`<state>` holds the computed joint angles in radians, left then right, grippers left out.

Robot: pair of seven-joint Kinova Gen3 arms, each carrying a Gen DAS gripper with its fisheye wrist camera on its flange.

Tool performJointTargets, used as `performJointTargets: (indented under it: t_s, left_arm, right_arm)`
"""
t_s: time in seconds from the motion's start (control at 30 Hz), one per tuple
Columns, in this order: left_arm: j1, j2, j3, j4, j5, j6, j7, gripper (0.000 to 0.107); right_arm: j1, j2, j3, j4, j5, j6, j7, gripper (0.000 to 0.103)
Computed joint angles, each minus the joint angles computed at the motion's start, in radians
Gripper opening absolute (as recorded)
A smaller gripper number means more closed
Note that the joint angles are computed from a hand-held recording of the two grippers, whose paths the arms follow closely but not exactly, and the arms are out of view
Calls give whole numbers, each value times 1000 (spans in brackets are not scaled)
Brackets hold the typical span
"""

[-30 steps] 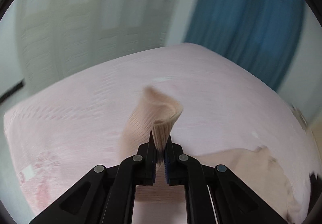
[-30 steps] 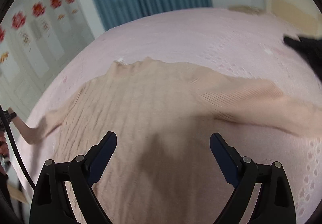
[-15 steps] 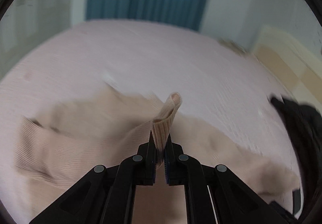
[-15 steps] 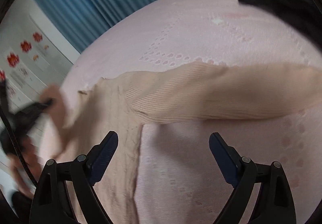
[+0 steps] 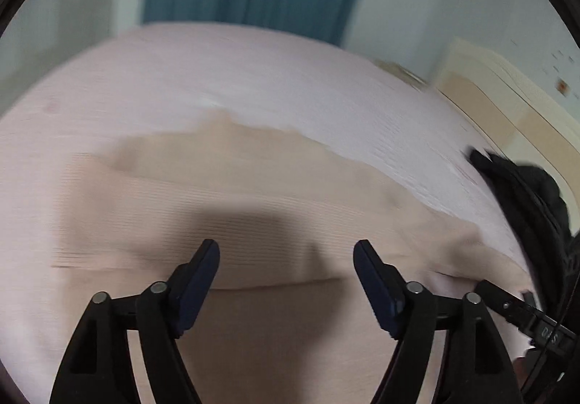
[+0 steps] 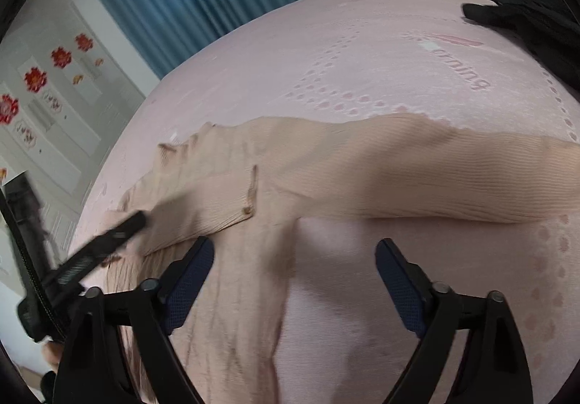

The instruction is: Fold small clothes

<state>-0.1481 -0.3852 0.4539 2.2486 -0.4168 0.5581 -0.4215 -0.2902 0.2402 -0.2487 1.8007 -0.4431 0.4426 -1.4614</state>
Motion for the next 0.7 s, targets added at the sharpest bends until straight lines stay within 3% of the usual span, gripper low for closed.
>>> performJointTargets:
  t_s: [0.07, 0.17, 0.3, 0.37, 0.5, 0.6, 0.7]
  left_arm:
    - [-51, -85, -22, 36, -6, 76, 5, 76]
    - [-96, -157, -102, 107, -28, 99, 17, 76]
    - [-148, -110, -246, 118, 34, 80, -50, 76]
    - [-162, -78, -299, 94, 45, 80, -92, 76]
    - [-208, -56, -242, 136, 44, -21, -45, 76]
    - [-223, -18, -226, 155, 38, -90, -78, 76]
    - [-307, -57, -144, 186, -23, -135, -37, 78]
  right_arm:
    - [-30, 5, -1, 0, 26, -12, -11, 55]
    - [-55, 35, -16, -18, 36, -20, -10, 36]
    - [-79, 90, -22, -94, 48, 6, -39, 36]
    - [-89, 127, -22, -151, 67, 24, -80, 44]
    - [-222, 225, 104, -295, 195, 115, -237, 48]
    - [-225, 234, 79, -254, 238, 50, -268, 48]
    - [-274, 226, 94, -241, 323, 14, -307, 41]
